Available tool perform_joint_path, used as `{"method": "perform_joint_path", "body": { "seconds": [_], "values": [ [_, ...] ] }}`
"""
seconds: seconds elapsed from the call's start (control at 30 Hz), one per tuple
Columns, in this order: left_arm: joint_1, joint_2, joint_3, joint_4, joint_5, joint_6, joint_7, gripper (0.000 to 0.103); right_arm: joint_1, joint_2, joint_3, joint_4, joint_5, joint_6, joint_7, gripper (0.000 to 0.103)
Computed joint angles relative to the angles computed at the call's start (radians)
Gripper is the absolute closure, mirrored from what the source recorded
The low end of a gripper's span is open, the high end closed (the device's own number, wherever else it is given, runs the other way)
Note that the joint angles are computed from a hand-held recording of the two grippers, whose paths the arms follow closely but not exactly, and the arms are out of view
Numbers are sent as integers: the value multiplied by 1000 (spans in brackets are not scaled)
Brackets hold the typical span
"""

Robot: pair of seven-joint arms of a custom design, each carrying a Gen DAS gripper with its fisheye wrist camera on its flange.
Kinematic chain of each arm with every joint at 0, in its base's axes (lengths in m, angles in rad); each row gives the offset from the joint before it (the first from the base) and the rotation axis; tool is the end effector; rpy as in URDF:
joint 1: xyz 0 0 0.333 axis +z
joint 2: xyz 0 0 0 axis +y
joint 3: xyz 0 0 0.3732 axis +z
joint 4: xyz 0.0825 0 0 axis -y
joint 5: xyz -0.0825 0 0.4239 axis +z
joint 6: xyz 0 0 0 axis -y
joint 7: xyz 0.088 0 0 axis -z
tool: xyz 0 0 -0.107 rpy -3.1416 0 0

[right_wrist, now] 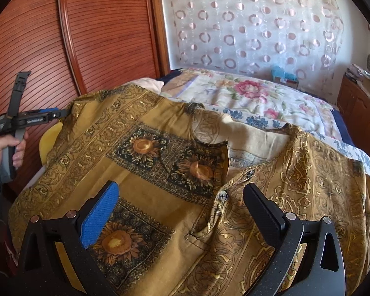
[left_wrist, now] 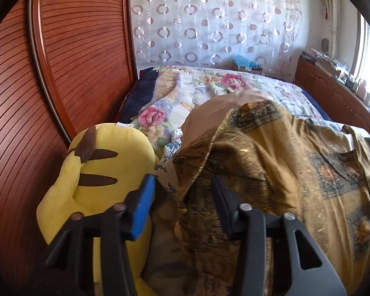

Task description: Fold small clothes

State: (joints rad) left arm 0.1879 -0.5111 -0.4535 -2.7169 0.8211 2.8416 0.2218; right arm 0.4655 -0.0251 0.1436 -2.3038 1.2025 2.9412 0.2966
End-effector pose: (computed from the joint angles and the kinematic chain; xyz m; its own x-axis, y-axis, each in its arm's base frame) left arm 0.3870 -0.1478 0.4377 0.3290 -0.9443 0.0051 -0.6531 -0.2314 -0.7211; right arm 0.4913 0.2693 0.4335 0.7137 -0.6968 -0.0711 -0.5217 -0.4610 -0.7179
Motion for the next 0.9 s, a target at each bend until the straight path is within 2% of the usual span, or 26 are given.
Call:
{"method": "perform_joint_path", "body": {
  "seconds": [0.03, 0.07, 0.1, 0.13, 0.23, 0.3, 0.33, 0.47, 0.67, 0.73, 0.83, 0.9],
  "values": [
    [-4, 3, 4, 1, -2, -5, 8, 68, -1, 0, 0, -1, -3, -1, 2, 1],
    [-7, 9, 10, 3, -2, -6, 19, 78, -2, -1, -1, -3, -5, -1, 5, 1],
    [-10, 16, 18, 5, -3, -6, 33, 96, -3, -3, -3, -5, -3, -2, 3, 1],
    [-18, 15, 28, 7, -9, -12, 47, 103, -4, -4, -3, -7, -3, -2, 4, 1],
    [-38, -23, 34, 10, -20, -22, 72, 103, -6, -8, -7, -12, -5, 0, 11, 1],
    [-55, -49, 21, 37, -46, -101, 93, 103, -7, -16, -10, -18, 9, 0, 1, 1],
    [-80, -57, 36, 51, -63, -113, 124, 103, -8, -22, -13, -22, 24, -1, -13, 1],
    [-124, -65, 43, 114, -82, -114, 209, 103, -6, -38, -24, -27, 105, -7, -79, 1],
    [-205, 28, 56, 265, -160, -110, 369, 103, -8, -69, -32, -41, 194, -16, -139, 1],
    [-256, 99, 70, 336, -228, -124, 430, 103, -8, -76, -34, -44, 221, -13, -164, 1],
    [-286, 167, 50, 412, -241, -168, 468, 90, -14, -82, -39, -45, 241, -17, -174, 1],
    [-308, 187, 49, 432, -232, -161, 473, 70, -19, -86, -42, -48, 256, -24, -180, 1]
  ]
}}
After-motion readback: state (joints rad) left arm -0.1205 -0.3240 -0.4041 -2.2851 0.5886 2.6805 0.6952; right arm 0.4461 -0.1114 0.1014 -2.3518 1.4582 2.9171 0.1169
